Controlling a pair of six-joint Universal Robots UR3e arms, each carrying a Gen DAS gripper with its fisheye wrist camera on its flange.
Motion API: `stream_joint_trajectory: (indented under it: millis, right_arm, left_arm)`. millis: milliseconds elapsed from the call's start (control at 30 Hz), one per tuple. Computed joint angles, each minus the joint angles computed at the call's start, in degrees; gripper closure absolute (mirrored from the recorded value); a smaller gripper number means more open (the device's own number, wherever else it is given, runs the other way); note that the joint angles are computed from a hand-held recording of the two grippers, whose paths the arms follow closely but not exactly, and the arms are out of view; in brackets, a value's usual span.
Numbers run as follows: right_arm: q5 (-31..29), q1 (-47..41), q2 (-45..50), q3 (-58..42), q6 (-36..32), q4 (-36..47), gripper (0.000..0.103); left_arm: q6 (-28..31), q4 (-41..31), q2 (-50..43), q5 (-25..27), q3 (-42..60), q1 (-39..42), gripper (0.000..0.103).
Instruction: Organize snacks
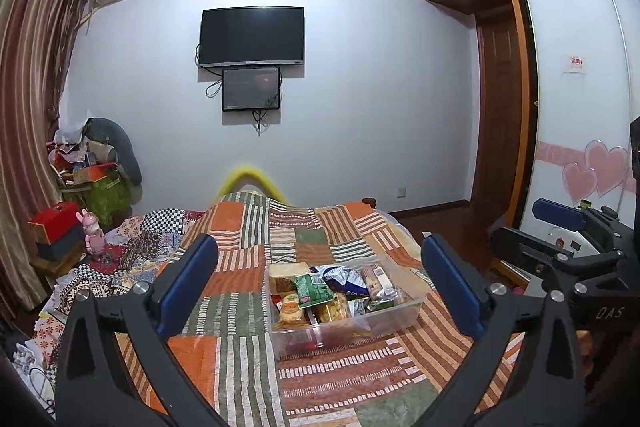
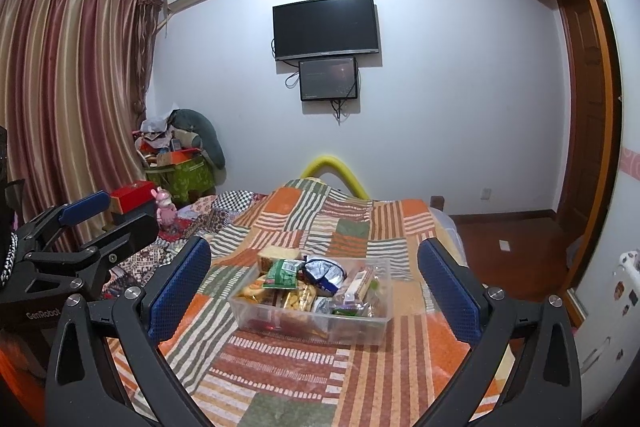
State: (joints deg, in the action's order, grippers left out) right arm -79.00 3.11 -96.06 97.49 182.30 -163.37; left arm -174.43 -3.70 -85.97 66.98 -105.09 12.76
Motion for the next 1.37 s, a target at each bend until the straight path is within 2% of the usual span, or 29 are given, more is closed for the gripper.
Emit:
stream_joint_trajectory:
  millis: [533, 800, 1367]
  right_arm:
    - [-0.29, -0.02, -0.62, 0.5, -0.64, 0.31, 0.0]
    - [-0.43, 0.02, -0.51, -0.04, -0.5, 0.59, 0.0]
    - [-0.35, -0.3, -0.56, -0.32, -0.46, 0.48, 0.0]
  left_arm:
    - [-1.14, -0.73, -0.56, 0.17, 0.87, 0.0, 0.0]
    - [-1.28, -1.57, -0.48, -2.29, 0.87, 1.23, 0.0]
    - [-0.15, -2.15, -1.05, -2.87, 0.95, 0.78, 0.0]
